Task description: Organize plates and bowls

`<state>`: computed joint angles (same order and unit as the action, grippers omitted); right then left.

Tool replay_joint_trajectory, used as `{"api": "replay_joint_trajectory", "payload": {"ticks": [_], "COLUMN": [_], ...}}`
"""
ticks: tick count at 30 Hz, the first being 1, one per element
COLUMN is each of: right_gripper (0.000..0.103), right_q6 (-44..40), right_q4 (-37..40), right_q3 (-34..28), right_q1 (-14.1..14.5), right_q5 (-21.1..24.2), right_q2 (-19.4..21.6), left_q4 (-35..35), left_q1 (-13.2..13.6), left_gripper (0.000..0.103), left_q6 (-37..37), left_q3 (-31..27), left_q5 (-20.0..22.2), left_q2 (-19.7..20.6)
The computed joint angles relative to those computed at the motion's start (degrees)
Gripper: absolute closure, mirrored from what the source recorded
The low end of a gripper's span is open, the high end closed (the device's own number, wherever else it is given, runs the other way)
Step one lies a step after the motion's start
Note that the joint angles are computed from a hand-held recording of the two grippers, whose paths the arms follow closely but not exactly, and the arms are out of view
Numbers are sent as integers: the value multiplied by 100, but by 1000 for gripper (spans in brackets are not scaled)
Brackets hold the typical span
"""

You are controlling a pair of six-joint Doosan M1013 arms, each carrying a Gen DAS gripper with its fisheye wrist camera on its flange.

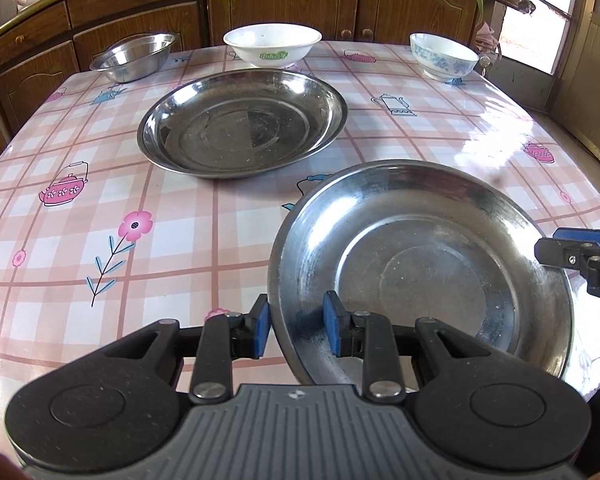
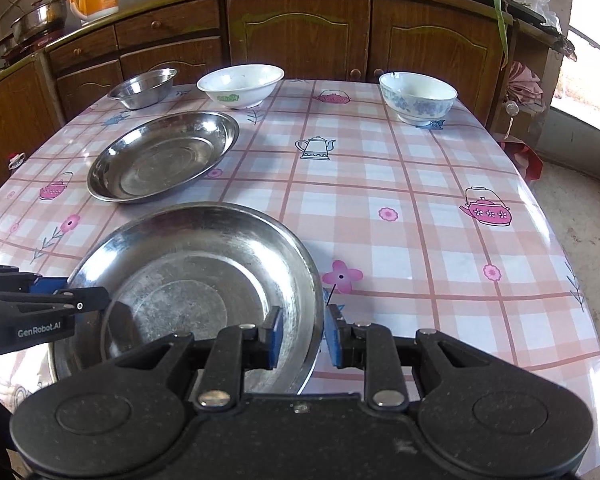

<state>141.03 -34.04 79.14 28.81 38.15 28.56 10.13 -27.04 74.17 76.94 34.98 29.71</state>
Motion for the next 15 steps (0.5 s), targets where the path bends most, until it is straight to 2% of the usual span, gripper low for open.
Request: {"api": "replay_joint_trajectory", "payload": {"ticks": [5, 7, 12, 15], "right_gripper": [74, 72, 68, 59], "right_q6": [151, 252, 483, 502], "right_q4": [-201, -288, -382, -397], "right_q3": [-2, 16, 55, 30], "right_q1": [15, 15, -8, -9], "right_q5": [84, 82, -39, -118], "right_q2": [-11, -32, -99, -112], "left_q4": [-202, -381, -263, -221], "left_q1": [20, 39, 19, 35], "left_gripper": [69, 56, 41, 34], "left_q6": [131, 230, 207, 77], "left_q3": [27, 59, 155, 139], "left_q5": [-55, -136, -412, -426], "left_q2": [-25, -52, -153, -184]}}
